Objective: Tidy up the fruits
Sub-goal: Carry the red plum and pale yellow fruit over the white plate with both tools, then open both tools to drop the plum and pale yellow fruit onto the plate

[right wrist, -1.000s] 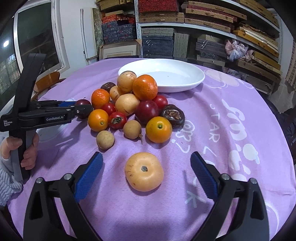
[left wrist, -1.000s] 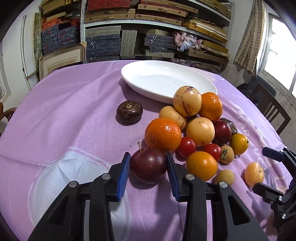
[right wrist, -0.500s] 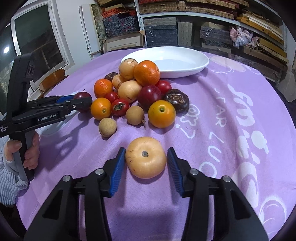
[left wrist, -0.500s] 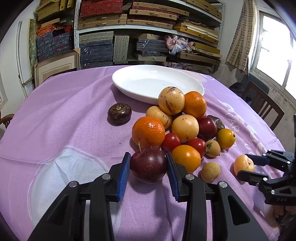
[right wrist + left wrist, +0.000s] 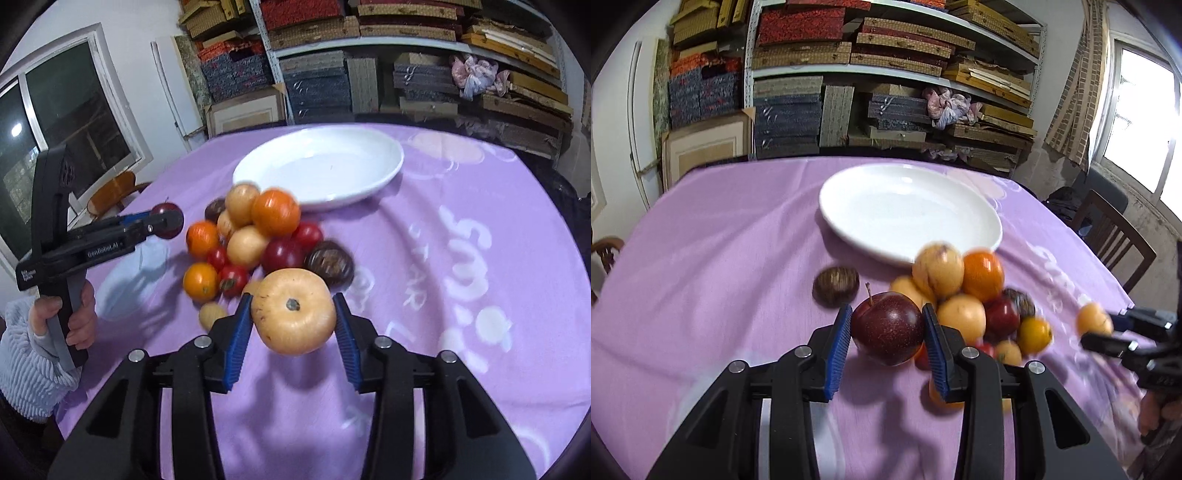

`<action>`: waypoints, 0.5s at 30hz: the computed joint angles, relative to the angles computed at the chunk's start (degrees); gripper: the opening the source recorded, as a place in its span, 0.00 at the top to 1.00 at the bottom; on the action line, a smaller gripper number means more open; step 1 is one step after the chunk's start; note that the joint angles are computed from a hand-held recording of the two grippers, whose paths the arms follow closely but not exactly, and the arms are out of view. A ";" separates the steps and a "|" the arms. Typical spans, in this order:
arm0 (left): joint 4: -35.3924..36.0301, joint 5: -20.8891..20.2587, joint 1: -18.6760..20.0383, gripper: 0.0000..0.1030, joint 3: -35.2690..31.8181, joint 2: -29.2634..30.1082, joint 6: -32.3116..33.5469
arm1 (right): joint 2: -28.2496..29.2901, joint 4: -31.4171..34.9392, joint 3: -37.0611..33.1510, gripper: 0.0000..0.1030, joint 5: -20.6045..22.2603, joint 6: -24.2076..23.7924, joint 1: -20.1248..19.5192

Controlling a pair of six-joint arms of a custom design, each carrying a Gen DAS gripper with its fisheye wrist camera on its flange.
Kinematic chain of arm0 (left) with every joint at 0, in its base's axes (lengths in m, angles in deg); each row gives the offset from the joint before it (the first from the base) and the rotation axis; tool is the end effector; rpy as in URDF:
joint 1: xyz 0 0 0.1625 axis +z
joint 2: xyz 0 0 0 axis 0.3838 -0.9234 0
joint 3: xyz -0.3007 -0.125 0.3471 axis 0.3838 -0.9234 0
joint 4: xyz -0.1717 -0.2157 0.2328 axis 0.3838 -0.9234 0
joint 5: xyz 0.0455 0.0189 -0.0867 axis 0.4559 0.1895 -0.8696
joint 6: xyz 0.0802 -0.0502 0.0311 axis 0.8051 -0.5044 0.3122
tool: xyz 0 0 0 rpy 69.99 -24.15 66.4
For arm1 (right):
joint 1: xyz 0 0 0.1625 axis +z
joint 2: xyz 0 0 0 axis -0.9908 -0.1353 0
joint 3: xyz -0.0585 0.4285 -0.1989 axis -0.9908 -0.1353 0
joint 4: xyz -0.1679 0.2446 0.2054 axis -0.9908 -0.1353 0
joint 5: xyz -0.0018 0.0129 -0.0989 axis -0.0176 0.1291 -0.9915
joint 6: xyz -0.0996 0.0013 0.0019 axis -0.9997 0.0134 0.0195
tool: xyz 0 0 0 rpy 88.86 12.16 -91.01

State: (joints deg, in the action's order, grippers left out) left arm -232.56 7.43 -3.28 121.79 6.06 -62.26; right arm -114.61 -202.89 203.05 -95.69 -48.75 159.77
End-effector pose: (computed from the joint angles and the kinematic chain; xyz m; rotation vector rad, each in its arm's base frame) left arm -0.3802 -0.3640 0.0635 0.3707 2.2732 -1.0407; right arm 0.0595 -0.3722 0.3475 0.9988 -2.6094 0.7095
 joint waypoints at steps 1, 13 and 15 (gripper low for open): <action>-0.25 0.48 1.02 0.62 -1.77 0.01 2.29 | 1.10 -0.58 -2.14 0.59 -0.72 1.66 1.90; 4.34 -4.41 13.88 0.62 -20.91 6.53 14.21 | 24.53 -6.61 -19.67 0.59 -15.06 10.84 13.03; 4.38 -6.32 14.97 0.62 -21.41 6.51 14.37 | 26.08 -5.55 -21.17 0.58 -15.40 11.35 12.99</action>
